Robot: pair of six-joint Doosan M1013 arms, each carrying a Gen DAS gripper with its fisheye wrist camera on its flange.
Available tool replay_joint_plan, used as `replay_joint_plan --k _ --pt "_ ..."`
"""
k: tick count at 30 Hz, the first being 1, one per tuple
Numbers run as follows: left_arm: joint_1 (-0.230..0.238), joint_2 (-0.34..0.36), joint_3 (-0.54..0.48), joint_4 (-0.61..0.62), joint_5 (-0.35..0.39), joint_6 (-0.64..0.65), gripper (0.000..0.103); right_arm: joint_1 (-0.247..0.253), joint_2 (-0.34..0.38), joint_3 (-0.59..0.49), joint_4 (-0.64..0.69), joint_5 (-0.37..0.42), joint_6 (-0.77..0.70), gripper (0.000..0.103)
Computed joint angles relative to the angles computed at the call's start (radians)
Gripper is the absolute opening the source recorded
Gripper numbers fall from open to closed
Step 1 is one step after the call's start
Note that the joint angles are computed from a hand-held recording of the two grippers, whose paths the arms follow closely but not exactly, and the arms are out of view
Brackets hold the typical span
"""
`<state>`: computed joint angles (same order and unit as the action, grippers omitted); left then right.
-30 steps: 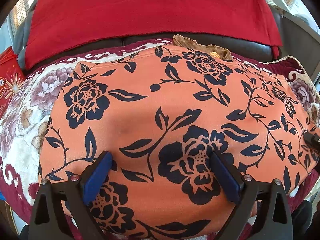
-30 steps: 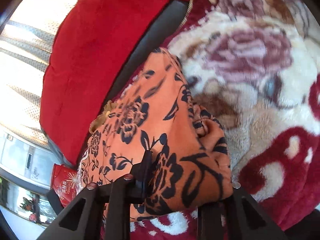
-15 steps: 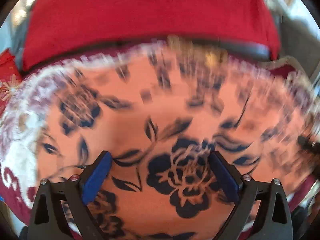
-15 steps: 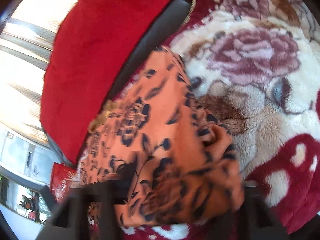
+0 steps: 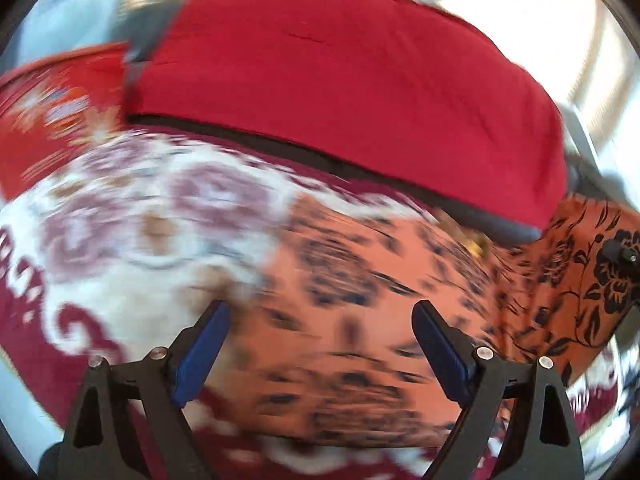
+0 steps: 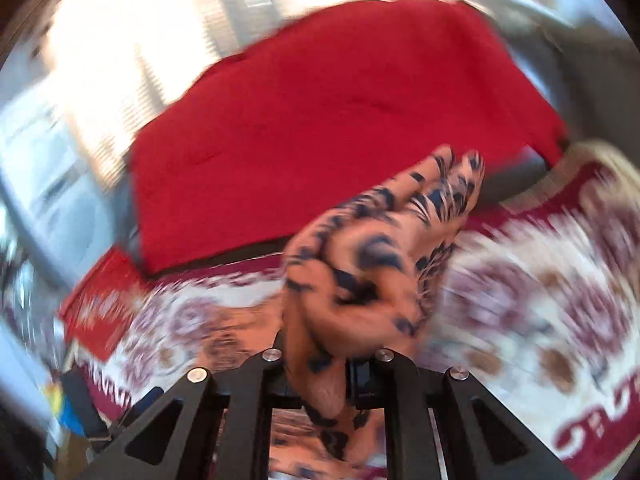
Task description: Fold small clothes
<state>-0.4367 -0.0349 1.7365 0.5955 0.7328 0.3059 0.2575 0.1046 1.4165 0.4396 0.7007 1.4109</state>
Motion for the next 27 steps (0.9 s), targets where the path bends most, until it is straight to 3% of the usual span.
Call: replay_joint_plan --k 3,5,7,9,11,13,17,19,22,24,25,26,27 --pt "0.045 -0.06 0.109 0.098 -0.077 -0.18 0.093 0.107 0.042 -0.026 0.013 0.048 -0.088 0.014" --pt "0.071 -0.07 0.145 0.077 -0.094 -0.178 0.092 0.163 0.086 -0.038 -0.046 0.101 -0.074 0.014" --pt "0.089 -0.078 0.179 0.029 -0.111 -0.166 0.089 0.204 0.159 -0.067 -0.123 0.22 -0.014 0.014" --pt "0.097 -0.101 0.2 0.05 -0.18 -0.191 0.089 0.216 0.168 -0.06 -0.153 0.228 0.017 0.014" --pt "0.091 -0.111 0.209 0.104 -0.188 -0.234 0.089 0.215 0.15 -0.062 -0.14 0.208 0.021 0.014" --pt "0.119 -0.108 0.215 -0.004 -0.236 -0.192 0.089 0.222 0.128 -0.072 -0.132 0.171 -0.001 0.014" --pt "0.134 -0.119 0.232 -0.02 -0.276 -0.198 0.089 0.244 0.102 -0.072 -0.105 0.116 -0.036 0.014" --pt "0.137 -0.122 0.237 -0.032 -0.287 -0.19 0.089 0.252 0.114 -0.049 -0.101 0.129 -0.07 0.014" --pt "0.137 -0.128 0.24 -0.061 -0.293 -0.167 0.089 0.267 0.173 -0.044 -0.194 0.245 -0.048 0.017" --pt "0.145 -0.128 0.241 -0.093 -0.306 -0.13 0.089 0.259 0.14 -0.004 -0.133 0.174 -0.096 0.02" --pt "0.151 -0.129 0.242 -0.118 -0.32 -0.105 0.089 0.248 0.127 0.003 -0.08 0.175 -0.13 0.035" --pt "0.154 -0.129 0.242 -0.143 -0.326 -0.084 0.089 0.24 0.119 0.007 -0.048 0.182 -0.148 0.068" --pt "0.16 -0.128 0.237 -0.192 -0.33 -0.042 0.089 0.233 0.105 0.02 -0.03 0.173 -0.152 0.081"
